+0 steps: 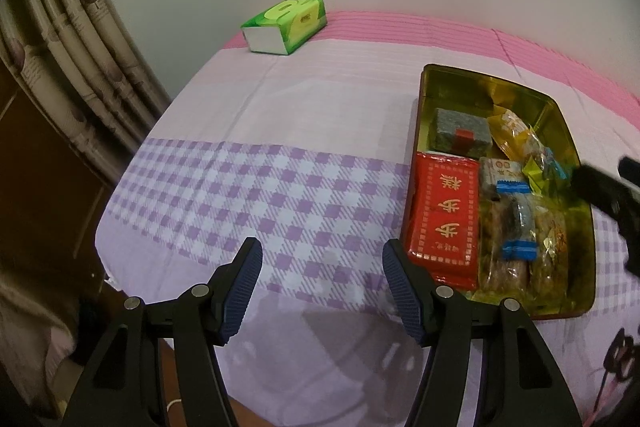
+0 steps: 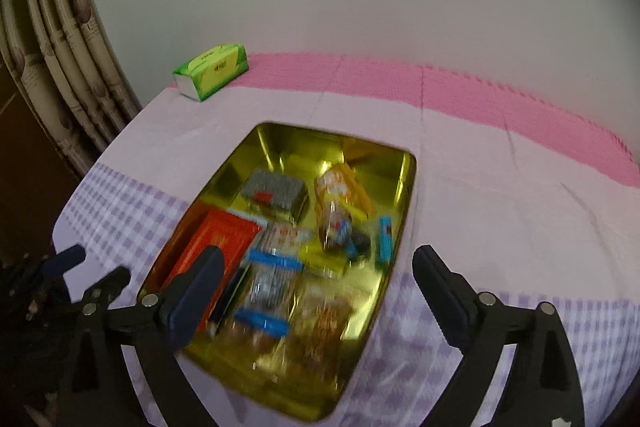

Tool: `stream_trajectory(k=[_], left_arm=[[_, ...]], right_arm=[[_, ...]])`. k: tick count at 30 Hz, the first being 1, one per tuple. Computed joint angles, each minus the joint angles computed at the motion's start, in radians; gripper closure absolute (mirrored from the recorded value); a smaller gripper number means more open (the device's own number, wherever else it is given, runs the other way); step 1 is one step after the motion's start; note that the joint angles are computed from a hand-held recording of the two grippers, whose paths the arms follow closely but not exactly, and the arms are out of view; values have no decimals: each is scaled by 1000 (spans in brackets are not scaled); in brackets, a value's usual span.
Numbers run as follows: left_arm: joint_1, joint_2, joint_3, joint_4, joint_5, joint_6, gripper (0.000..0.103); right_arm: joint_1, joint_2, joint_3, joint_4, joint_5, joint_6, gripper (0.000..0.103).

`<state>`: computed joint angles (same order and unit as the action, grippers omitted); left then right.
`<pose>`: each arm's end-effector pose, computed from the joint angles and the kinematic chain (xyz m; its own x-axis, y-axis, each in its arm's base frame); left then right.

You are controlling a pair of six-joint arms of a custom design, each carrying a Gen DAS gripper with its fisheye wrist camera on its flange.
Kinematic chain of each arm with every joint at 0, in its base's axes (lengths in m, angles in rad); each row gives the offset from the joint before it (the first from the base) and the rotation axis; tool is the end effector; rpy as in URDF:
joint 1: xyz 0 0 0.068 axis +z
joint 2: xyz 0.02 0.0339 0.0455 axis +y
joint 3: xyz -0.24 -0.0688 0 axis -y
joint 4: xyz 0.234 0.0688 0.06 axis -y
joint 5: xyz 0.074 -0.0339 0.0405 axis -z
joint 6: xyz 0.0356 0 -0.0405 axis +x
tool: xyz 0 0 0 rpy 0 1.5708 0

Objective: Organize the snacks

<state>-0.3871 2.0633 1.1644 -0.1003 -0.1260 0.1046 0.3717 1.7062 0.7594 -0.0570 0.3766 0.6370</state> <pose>0.3584 -0.1413 0.0872 -0.7420 0.4144 -0.5270 0.3912 0.9060 0.1616 0.2799 0.0951 0.1061 -0.7232 0.3117 -0.6163 0.3439 0.9364 0.0701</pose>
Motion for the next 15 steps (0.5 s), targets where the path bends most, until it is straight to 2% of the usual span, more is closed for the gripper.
stream_trajectory(k=[7, 15], left_arm=[[-17, -8, -16, 11, -8, 18, 40], [-27, -12, -23, 16, -16, 26, 40]], right_arm=[[78, -51, -82, -36, 16, 110, 4], [102, -2, -62, -65, 4, 144, 4]])
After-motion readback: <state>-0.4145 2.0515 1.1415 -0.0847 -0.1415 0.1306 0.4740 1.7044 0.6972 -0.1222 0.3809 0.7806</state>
